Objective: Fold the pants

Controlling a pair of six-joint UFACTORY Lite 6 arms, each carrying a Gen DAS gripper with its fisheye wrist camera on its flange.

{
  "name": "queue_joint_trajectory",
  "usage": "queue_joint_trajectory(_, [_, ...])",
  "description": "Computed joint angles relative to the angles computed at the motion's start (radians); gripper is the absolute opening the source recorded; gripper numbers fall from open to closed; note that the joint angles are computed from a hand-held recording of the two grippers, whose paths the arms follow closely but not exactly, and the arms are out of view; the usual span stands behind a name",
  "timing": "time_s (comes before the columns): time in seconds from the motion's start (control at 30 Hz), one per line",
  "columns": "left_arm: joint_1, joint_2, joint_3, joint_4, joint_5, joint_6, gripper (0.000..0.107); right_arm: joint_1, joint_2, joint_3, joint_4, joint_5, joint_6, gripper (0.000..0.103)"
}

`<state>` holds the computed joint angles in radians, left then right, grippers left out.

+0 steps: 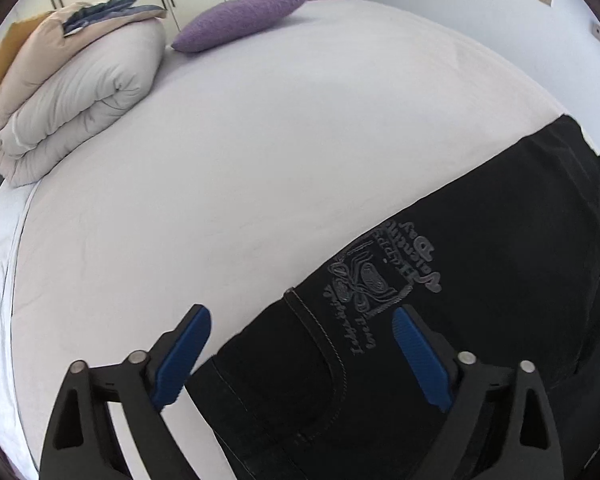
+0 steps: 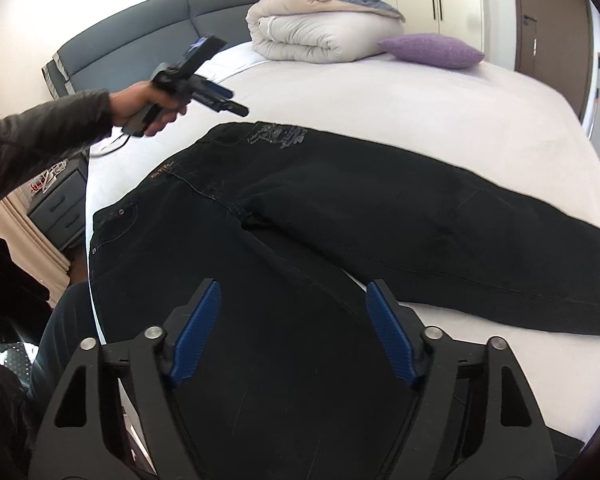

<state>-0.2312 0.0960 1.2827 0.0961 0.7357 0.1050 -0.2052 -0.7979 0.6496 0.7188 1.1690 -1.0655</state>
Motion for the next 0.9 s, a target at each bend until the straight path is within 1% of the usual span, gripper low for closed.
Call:
queue_joint_trajectory(0.03, [0.02, 0.058, 0.043, -0.036, 0.018, 0.059, 0.081, 0.002, 0.032, -0.002, 0.007, -0.013, -0.017, 0.069])
queue_joint_trajectory(0.07, [0.035, 0.108, 0.08, -0.076, 0.041, 0.119, 0.079, 0.021, 0.055, -0.018, 0.013, -0.044, -0.025, 0.069])
queue_joint_trajectory(0.1, [0.043, 0.156, 0.112, -0.084, 0.063, 0.151, 0.079, 0.038, 0.082, -0.023, 0.015, -0.07, -0.026, 0.069])
queue_joint_trajectory(0.2, [0.066, 0.245, 0.16, -0.06, 0.08, 0.179, 0.078, 0.075, 0.14, -0.044, 0.032, -0.127, -0.037, 0.069])
queue_joint_trajectory(0.33, [0.132, 0.332, 0.22, -0.174, 0.1, 0.269, 0.078, 0.099, 0.164, -0.057, 0.043, -0.142, -0.041, 0.069])
queue_joint_trajectory(0.37, [0.138, 0.344, 0.215, -0.189, 0.096, 0.277, 0.078, 0.154, 0.155, -0.081, 0.059, -0.18, -0.025, 0.069])
queue_joint_trajectory(0.43, [0.126, 0.327, 0.169, -0.179, 0.051, 0.275, 0.079, 0.2, 0.165, -0.071, 0.054, -0.204, -0.003, 0.069])
queue_joint_trajectory(0.47, [0.121, 0.322, 0.162, -0.172, 0.044, 0.269, 0.078, 0.222, 0.171, -0.07, 0.053, -0.222, 0.006, 0.064])
queue_joint_trajectory(0.5, [0.117, 0.315, 0.156, -0.173, 0.045, 0.266, 0.075, 0.236, 0.184, -0.064, 0.051, -0.235, 0.007, 0.062])
queue_joint_trajectory(0.53, [0.112, 0.296, 0.136, -0.18, 0.042, 0.268, 0.066, 0.265, 0.211, -0.044, 0.047, -0.261, 0.016, 0.062])
queue_joint_trajectory(0.57, [0.105, 0.275, 0.117, -0.193, 0.04, 0.276, 0.058, 0.265, 0.226, -0.024, 0.051, -0.26, 0.009, 0.062])
queue_joint_trajectory(0.6, [0.095, 0.251, 0.098, -0.208, 0.039, 0.287, 0.039, 0.279, 0.252, -0.005, 0.065, -0.276, 0.002, 0.058])
queue_joint_trajectory(0.63, [0.083, 0.23, 0.079, -0.206, 0.038, 0.28, 0.025, 0.293, 0.277, 0.015, 0.072, -0.292, 0.003, 0.056])
queue_joint_trajectory(0.67, [0.064, 0.205, 0.055, -0.182, 0.029, 0.251, 0.021, 0.313, 0.325, 0.055, 0.08, -0.315, 0.009, 0.053])
queue_joint_trajectory(0.7, [0.044, 0.175, 0.027, -0.148, 0.017, 0.217, 0.014, 0.331, 0.367, 0.093, 0.084, -0.338, 0.015, 0.052])
queue_joint_trajectory(0.77, [0.001, 0.082, -0.056, -0.074, -0.025, 0.136, 0.011, 0.376, 0.45, 0.174, 0.077, -0.384, 0.036, 0.052])
queue_joint_trajectory(0.87, [-0.065, -0.129, -0.23, 0.008, -0.102, 0.012, 0.011, 0.446, 0.606, 0.343, 0.021, -0.436, 0.102, 0.052])
queue_joint_trajectory(0.9, [-0.087, -0.2, -0.275, 0.037, -0.109, -0.027, 0.011, 0.47, 0.661, 0.406, -0.008, -0.457, 0.13, 0.052])
